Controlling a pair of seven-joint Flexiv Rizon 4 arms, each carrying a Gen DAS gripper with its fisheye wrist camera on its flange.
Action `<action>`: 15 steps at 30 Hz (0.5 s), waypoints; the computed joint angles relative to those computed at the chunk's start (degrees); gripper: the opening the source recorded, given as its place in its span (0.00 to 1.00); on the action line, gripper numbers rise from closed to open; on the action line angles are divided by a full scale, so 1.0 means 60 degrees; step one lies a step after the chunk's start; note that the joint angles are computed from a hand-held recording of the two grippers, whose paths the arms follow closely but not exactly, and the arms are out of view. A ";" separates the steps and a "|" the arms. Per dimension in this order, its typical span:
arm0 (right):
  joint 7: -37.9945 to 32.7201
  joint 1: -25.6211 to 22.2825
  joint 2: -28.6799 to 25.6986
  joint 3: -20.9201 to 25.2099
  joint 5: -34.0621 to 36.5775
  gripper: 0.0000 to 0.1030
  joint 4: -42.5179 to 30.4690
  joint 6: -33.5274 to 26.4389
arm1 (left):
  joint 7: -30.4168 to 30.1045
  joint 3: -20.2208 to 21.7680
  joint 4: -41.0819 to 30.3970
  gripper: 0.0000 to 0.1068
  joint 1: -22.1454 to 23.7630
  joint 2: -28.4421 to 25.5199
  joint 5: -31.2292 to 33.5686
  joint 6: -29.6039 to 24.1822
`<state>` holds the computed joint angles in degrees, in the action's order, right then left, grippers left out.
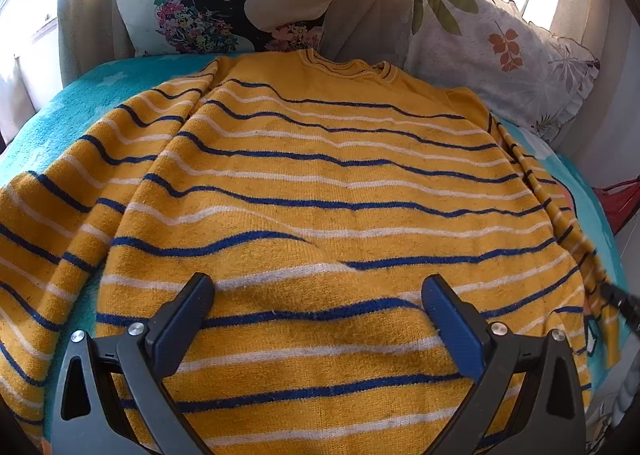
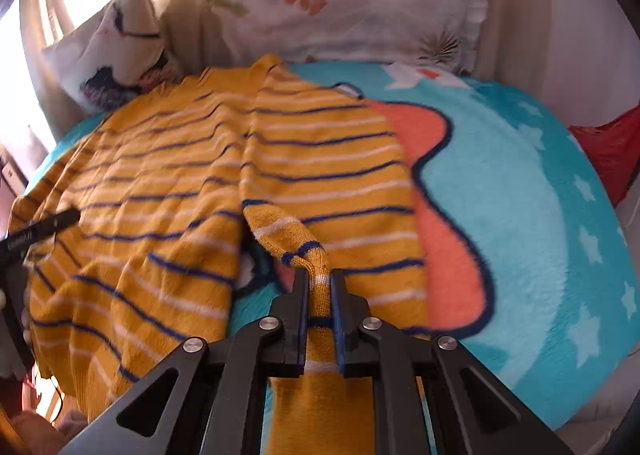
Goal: Fold small clothes
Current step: 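Grasp a sleeve cuff with the right gripper and lay it across the body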
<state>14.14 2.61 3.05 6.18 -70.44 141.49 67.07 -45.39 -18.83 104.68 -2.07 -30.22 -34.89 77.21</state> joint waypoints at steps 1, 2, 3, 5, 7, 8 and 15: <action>0.0203 -0.0079 0.0275 -0.0006 -0.0067 0.10 0.0022 -0.0433 | -0.0105 0.0218 -0.0044 0.96 -0.0156 -0.0003 0.0217 -0.0045; 0.0353 -0.0162 0.0554 0.0020 -0.0007 0.10 0.0036 -0.0941 | -0.0237 0.0465 -0.0089 0.96 -0.0330 -0.0002 0.0484 -0.0086; 0.0364 -0.0195 0.0794 0.0108 0.0271 0.10 0.0004 -0.1632 | -0.0365 0.0700 -0.0116 0.96 -0.0496 0.0003 0.0768 -0.0101; 0.0207 -0.0199 0.1098 0.0351 0.0835 0.10 -0.0205 -0.3442 | -0.0629 0.1069 -0.0162 0.96 -0.0764 0.0001 0.1290 -0.0074; 0.0035 -0.0089 0.0977 0.0579 0.1223 0.10 -0.0613 -0.5534 | -0.0791 0.1109 -0.0118 0.96 -0.0785 0.0009 0.1515 0.0059; -0.0002 -0.0033 0.0823 0.0586 0.1360 0.12 -0.0805 -0.6378 | -0.0813 0.1102 -0.0129 0.96 -0.0760 0.0009 0.1618 0.0034; 0.0979 -0.0012 0.1018 0.0305 0.1001 0.41 -0.0659 -0.5065 | 0.0416 -0.0412 0.0316 0.96 0.0713 0.0529 -0.0019 -0.0990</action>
